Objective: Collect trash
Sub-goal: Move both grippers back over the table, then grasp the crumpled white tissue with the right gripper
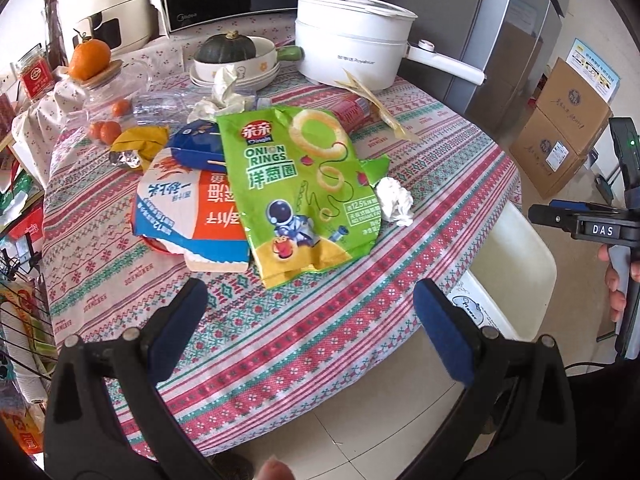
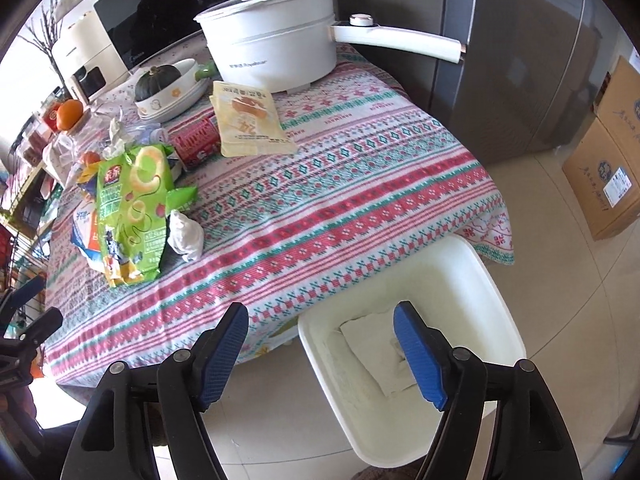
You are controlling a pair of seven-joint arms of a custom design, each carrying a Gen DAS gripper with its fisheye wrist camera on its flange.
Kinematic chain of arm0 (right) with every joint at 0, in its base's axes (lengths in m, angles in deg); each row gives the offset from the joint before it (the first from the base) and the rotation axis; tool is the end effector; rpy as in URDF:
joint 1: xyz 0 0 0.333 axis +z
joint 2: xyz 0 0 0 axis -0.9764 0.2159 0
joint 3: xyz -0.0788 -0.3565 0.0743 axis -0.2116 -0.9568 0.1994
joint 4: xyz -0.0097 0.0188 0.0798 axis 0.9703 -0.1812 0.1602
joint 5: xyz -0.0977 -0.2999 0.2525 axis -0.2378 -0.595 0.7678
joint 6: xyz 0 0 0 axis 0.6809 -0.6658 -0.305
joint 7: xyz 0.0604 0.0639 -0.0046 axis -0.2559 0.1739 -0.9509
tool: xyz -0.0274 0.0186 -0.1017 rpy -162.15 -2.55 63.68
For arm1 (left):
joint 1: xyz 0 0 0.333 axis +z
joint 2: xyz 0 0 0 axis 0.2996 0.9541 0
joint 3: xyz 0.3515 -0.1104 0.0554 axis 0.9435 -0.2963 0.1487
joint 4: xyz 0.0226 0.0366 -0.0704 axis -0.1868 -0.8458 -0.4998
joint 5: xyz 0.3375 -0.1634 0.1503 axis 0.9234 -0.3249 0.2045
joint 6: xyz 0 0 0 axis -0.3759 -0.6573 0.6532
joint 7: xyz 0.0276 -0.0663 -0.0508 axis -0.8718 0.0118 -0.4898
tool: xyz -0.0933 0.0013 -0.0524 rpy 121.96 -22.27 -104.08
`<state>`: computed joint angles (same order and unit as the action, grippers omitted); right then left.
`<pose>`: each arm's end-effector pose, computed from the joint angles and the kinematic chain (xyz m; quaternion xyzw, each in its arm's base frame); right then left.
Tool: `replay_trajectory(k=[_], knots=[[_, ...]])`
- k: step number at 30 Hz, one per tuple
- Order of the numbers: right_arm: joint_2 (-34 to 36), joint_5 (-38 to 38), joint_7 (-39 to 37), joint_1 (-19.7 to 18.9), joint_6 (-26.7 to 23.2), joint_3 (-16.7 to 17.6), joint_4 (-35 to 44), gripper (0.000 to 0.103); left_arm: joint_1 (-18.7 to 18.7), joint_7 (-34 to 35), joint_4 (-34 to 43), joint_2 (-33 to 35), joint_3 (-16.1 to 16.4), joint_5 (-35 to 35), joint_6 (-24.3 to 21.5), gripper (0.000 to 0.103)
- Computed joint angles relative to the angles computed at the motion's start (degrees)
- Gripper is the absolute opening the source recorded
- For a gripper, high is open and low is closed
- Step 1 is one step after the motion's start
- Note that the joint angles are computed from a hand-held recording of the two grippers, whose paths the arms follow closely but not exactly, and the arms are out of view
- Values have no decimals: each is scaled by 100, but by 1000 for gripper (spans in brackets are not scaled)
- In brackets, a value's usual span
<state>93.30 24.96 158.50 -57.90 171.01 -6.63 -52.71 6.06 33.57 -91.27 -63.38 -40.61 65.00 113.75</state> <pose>0.6534 0.2578 0.5766 -0.5600 0.7903 -0.1602 0.1901 0.6838 -0.2495 0.5958 -0.5005 0.8140 -0.2702 0.1181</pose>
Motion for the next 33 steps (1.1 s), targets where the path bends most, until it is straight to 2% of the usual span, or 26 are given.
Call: replay_trajectory(k=[5,11,13,18,25,30,33], knots=[[373,-27,-10,106,52,12,552,80,88,-94,-34,-20,87,26,53,102],[819,110,-83,224,260,21,1156,101,165,-199,-130,-44,193,214,191,102],[976,28,-80,320,252,-31,1371,103,182,-290,-177,-54,244,314,276,102],[1478,-3,-317,492,-145,-65,2119,103,264,-497,-192,-27,329,464,366,102],[2200,255,-810,648,-589,-65,3219,103,328,-793,-66,105,390,613,165,102],[2888,326,-872,769,-1415,-273,4285,103,386,-818,-87,99,372,609,103,102],[3107,494,-706,703,-1606,-321,4539,103,413,-784,-129,76,361,596,143,102]])
